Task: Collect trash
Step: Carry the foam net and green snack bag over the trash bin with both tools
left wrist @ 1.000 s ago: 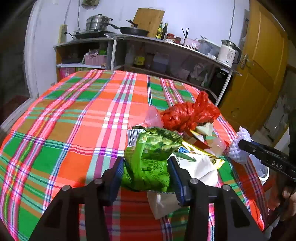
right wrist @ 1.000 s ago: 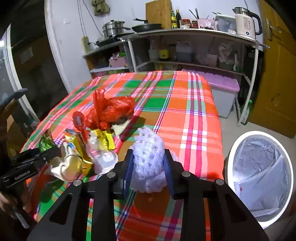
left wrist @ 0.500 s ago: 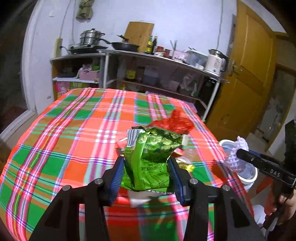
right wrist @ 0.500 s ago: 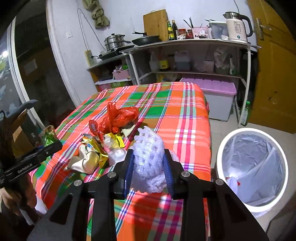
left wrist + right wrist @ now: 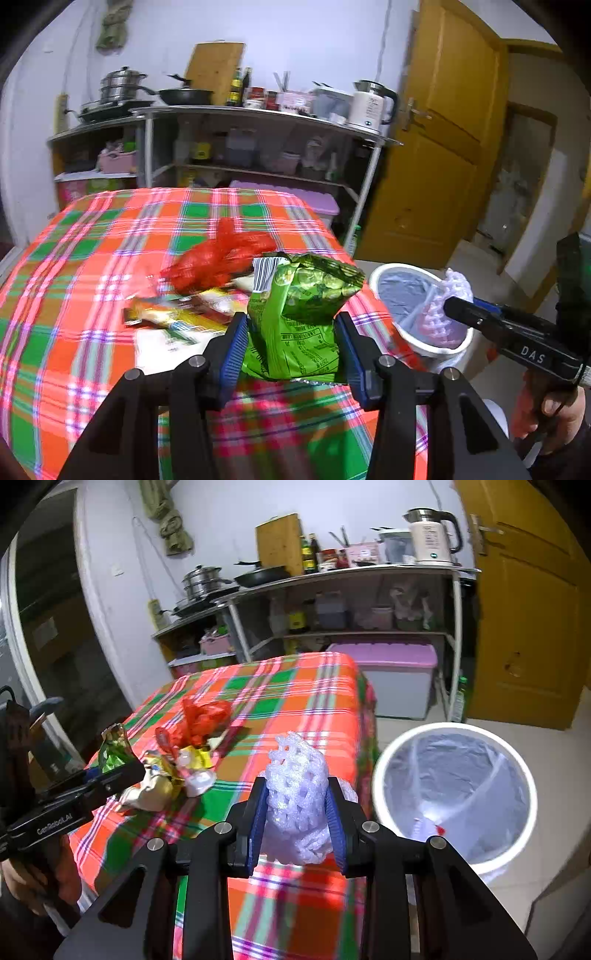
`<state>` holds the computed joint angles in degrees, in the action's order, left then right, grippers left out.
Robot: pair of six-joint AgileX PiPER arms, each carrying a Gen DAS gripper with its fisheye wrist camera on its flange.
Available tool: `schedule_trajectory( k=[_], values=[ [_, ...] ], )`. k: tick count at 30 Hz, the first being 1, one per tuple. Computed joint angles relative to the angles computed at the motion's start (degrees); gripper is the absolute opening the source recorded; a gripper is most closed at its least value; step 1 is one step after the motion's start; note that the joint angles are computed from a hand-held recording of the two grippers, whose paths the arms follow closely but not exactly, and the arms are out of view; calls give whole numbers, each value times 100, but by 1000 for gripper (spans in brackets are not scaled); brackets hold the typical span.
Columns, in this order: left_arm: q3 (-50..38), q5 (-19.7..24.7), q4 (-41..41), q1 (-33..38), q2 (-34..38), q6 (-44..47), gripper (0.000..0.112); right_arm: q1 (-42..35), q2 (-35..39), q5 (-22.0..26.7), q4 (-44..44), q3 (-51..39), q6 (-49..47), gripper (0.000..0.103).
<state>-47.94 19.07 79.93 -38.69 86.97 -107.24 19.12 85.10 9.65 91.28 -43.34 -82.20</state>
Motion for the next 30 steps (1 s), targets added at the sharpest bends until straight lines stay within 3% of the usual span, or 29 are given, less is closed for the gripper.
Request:
schedule_trajectory(
  k=[6, 12, 23, 30],
  values=[
    [-632, -238, -310, -146, 532, 461, 48, -566, -173, 144, 258, 230, -332, 32],
    [-1431, -462, -1118, -255, 1145, 1480, 48, -1138, -182, 333, 382, 332, -560, 32],
    [-2997, -572, -3909, -333, 2320, 4582, 48, -1890, 326, 516, 665, 240, -1056, 32],
    [-4178, -204, -6027, -330, 3140, 6804, 48, -2281, 882, 629, 480, -41, -942, 33]
  ],
)
